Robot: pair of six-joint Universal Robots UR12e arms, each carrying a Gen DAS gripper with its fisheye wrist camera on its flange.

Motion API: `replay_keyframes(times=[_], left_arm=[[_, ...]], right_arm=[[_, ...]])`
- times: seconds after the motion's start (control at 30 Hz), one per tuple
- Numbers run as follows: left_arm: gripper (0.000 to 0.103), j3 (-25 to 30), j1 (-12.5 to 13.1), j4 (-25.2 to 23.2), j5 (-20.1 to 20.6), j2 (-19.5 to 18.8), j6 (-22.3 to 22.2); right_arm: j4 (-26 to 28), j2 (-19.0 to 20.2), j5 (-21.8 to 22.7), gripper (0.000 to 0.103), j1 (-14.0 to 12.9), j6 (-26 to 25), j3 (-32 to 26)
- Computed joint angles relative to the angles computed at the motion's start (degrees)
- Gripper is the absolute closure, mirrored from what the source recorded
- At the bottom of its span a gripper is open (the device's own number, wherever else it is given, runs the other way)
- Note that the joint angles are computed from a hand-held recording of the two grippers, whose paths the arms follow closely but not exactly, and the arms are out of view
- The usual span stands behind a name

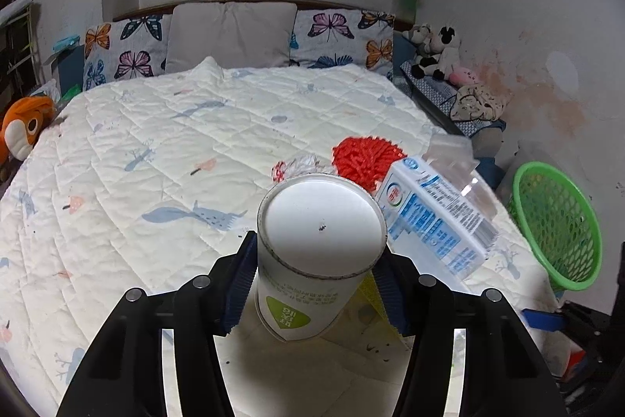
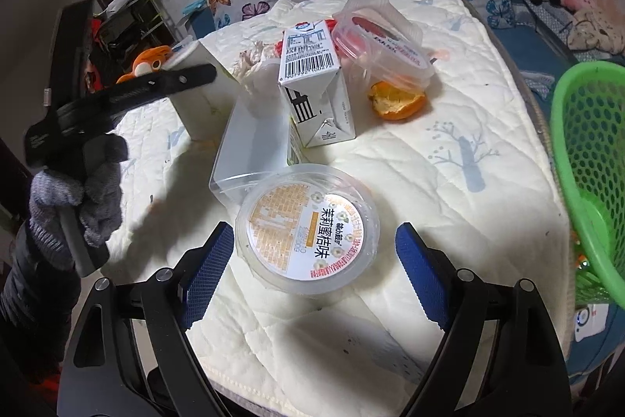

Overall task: Collect trash
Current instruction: 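Carry the paper cup and yogurt cup over the wastebasket and release both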

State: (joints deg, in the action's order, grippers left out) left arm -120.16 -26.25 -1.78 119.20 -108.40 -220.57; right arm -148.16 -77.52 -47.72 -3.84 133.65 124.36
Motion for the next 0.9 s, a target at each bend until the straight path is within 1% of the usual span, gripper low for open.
replay_keyframes(times=[0.07,0.13,0.17,0.33,0.53,0.67,0.9], left_arm=[[0.048,-0.03,-0.24,0.36,0.41,0.34,0.50],[0.048,0.02,-0.56,0.65,0.86,0.69,0.80],[0.048,0.01,-0.63,0.90,0.79,0.82,0.85],[0.049,0.39,-1.49,2.47,1.16,1.46,2.15],[0.049,1.84,-2.55,4.20,-0.13,1.61,4.50],[0.049,3.81,-3.03,4.41,-1.84,0.76,6.29],[0.049,9.01,-3.82,3.67,-5.86,-2.39,9.71]], right_arm=[[-0.46,-0.03,0.13,0.022,-0.05,0.28,0.15],[0.25,-0.12,0.35,0.030,-0.08,-0.07,0.08],[0.57,-0.22,0.50,0.032,-0.16,-0.33,0.11],[-1.32,-0.78,0.97,0.033,-0.70,-0.35,0.87],[-2.73,-1.77,2.61,0.033,-2.61,0.62,1.44],[-5.85,-1.86,2.92,0.033,-4.31,3.05,1.53],[-12.60,-0.13,0.99,0.033,-7.37,10.31,0.37]])
